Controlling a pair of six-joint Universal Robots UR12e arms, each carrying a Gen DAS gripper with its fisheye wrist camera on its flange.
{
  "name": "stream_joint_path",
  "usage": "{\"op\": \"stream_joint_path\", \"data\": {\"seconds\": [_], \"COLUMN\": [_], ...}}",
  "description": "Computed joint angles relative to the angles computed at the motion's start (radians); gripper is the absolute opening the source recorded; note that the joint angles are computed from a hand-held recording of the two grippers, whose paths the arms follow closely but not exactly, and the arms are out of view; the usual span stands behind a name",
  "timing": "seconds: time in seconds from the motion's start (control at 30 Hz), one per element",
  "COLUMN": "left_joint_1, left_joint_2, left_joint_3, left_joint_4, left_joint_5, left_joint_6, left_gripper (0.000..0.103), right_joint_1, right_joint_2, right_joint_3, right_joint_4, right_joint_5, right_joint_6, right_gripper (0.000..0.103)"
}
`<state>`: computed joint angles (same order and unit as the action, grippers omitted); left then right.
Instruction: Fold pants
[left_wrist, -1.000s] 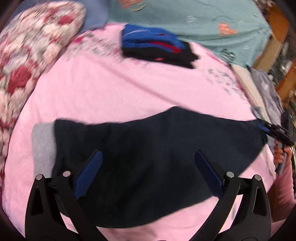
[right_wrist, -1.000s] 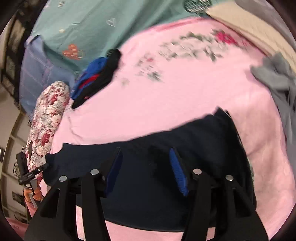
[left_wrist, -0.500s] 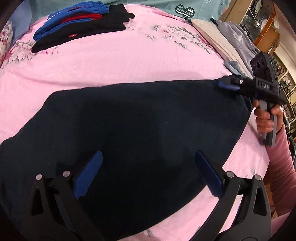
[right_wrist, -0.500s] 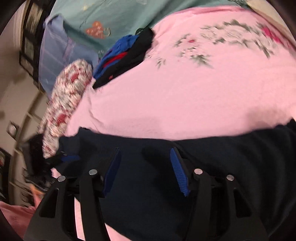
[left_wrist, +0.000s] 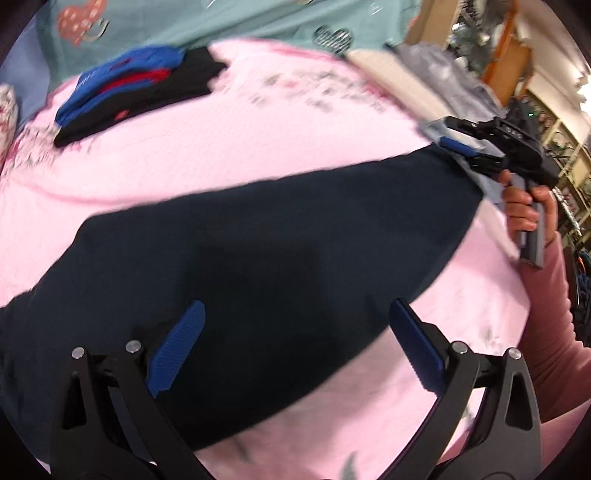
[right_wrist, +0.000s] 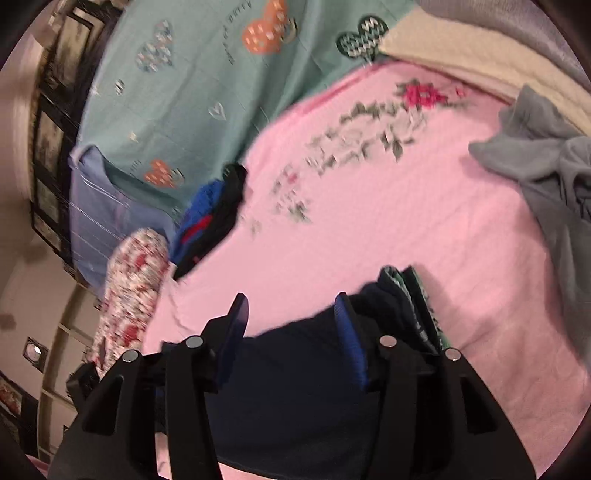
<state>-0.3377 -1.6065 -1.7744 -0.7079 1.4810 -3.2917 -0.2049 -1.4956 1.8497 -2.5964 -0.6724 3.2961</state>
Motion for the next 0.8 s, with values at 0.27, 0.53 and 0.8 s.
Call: {"op": "stream_joint_path", "data": {"seconds": [0.27,0.53,0.8], "left_joint_1": [-0.014,0.023,0.044], "left_joint_2": [-0.019,0.03,0.018], "left_joint_3": [0.006,-0.034,-0.037], "left_joint_4": [-0.064,-0.06,0.061], "left_joint_5": [-0.001,-0.072,-0.189], "left_joint_6": [0.056,0.061,-0.024], "left_gripper": [0.101,0.101,0.101], "right_joint_1": [0.009,-0.031,-0.045], "right_joint_2": [-0.018,-0.119,-0.18], "right_joint_3": [-0.041,0.054,0.131], "right_joint_4": [0.453,0.173,0.035], "right_joint_5": [0.126,-0.225,-0.064], "right_joint_6": [-0.316,0.009,0.102], "right_gripper": [0.055,0.049,0.053]}}
